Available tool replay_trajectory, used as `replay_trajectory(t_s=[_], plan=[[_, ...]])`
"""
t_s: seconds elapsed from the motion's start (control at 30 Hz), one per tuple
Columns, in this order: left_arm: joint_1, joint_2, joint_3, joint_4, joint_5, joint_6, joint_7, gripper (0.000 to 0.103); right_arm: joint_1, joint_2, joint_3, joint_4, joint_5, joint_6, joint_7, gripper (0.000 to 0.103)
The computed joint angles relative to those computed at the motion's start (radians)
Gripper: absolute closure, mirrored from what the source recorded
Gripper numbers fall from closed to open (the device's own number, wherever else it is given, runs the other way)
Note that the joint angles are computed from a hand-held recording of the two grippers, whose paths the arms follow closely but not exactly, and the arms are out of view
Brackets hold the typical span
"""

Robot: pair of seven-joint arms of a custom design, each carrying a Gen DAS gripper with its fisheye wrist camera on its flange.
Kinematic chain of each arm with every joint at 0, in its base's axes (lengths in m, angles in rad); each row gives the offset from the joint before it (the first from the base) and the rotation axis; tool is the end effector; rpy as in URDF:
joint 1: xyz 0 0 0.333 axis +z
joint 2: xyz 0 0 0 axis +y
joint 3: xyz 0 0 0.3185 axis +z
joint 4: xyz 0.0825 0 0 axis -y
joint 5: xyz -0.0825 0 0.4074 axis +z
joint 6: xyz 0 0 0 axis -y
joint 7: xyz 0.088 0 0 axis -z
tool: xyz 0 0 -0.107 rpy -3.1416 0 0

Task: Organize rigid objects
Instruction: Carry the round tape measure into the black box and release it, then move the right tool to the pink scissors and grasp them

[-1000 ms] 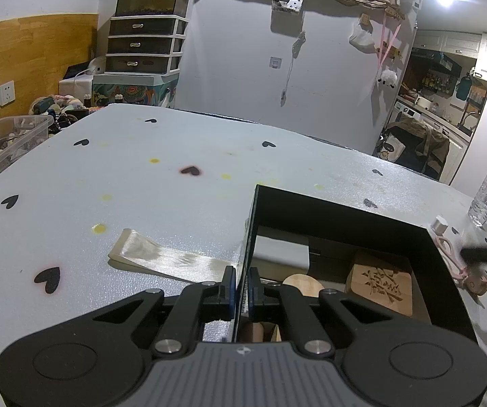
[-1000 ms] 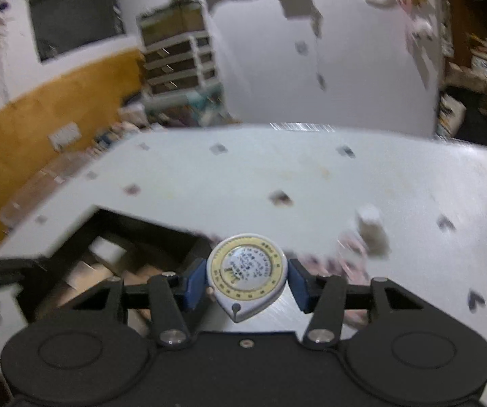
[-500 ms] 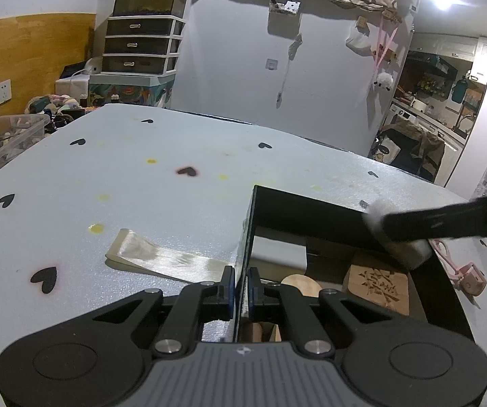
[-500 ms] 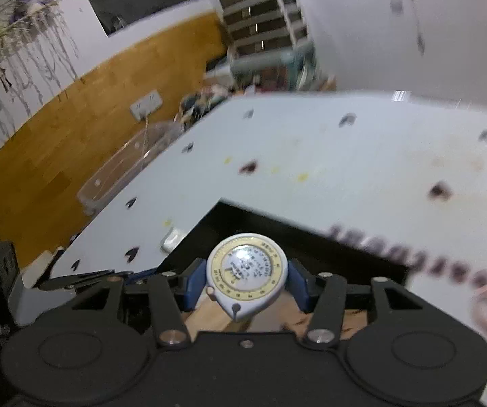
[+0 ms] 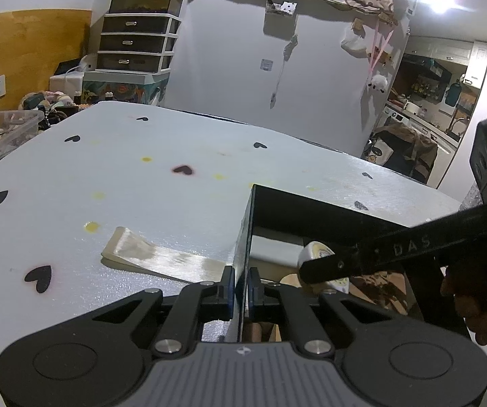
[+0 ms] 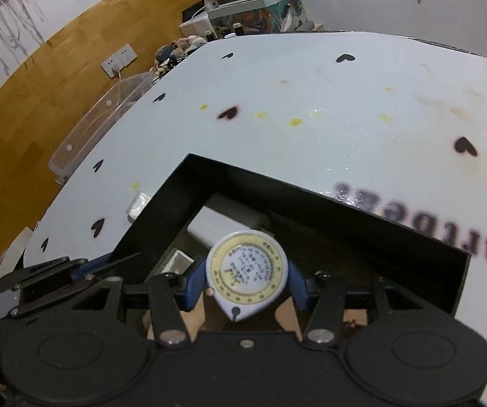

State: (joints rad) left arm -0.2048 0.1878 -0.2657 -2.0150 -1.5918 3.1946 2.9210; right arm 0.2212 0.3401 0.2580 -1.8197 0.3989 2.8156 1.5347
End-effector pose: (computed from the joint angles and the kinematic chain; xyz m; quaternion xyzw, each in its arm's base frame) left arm 0.5784 -0.1828 0.3936 -0.5734 0.6819 -0.4118 0.1916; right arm 0.6381 0.2905 0.4190 -0.7050 0.6155 -0.0342 0.3507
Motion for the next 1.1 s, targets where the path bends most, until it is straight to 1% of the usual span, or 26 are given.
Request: replay_trajectory(t_s=[0.2, 0.27, 0.3, 0.33, 0.37, 0.4, 0.47, 0.57, 0.7, 0.77, 0.83, 1.0, 1.1], plan=[[0.004, 0.003, -0.003, -0.001, 0.021, -0.001, -0.020, 0.097, 0.032, -0.015, -0.040, -0.021, -0.090, 0.030, 0.060, 0.049], [0.007, 0.003, -0.006, -0.001, 0.025, 0.000, -0.024, 0.097, 0.047, -0.019, -0.057, -0.023, -0.135, 0.040, 0.094, 0.042], [0.008, 0.005, -0.007, -0.001, 0.026, 0.000, -0.025, 0.097, 0.065, -0.022, -0.078, -0.025, -0.176, 0.045, 0.130, 0.030], [0.009, 0.005, -0.008, 0.000, 0.026, 0.001, -0.025, 0.097, 0.096, -0.030, -0.114, -0.032, -0.241, 0.050, 0.190, 0.026], [0.010, 0.006, -0.010, 0.000, 0.024, 0.002, -0.023, 0.097, 0.107, -0.037, -0.128, -0.041, -0.283, 0.058, 0.220, 0.027], [0.010, 0.006, -0.010, 0.001, 0.024, 0.002, -0.023, 0.097, 0.097, -0.043, -0.118, -0.047, -0.293, 0.064, 0.221, 0.027], [0.011, 0.007, -0.011, 0.001, 0.021, 0.002, -0.020, 0.097, 0.063, -0.054, -0.083, -0.061, -0.268, 0.072, 0.197, 0.027], [0.011, 0.007, -0.011, 0.001, 0.022, 0.002, -0.020, 0.097, 0.057, -0.072, -0.079, -0.081, -0.281, 0.085, 0.204, 0.027], [0.011, 0.007, -0.011, 0.001, 0.023, 0.002, -0.021, 0.097, 0.038, -0.097, -0.059, -0.111, -0.256, 0.101, 0.179, 0.026], [0.011, 0.007, -0.012, 0.000, 0.025, 0.002, -0.023, 0.097, 0.034, -0.114, -0.053, -0.132, -0.244, 0.112, 0.166, 0.024], [0.012, 0.007, -0.012, 0.000, 0.025, 0.002, -0.023, 0.097, 0.030, -0.134, -0.047, -0.157, -0.228, 0.130, 0.144, 0.015], [0.012, 0.011, -0.012, 0.002, 0.023, 0.009, -0.021, 0.097, 0.048, -0.191, -0.067, -0.226, -0.238, 0.193, 0.146, 0.005], [0.010, 0.012, -0.013, -0.001, 0.043, 0.016, -0.043, 0.097, 0.047, -0.227, -0.069, -0.271, -0.228, 0.244, 0.143, 0.002]])
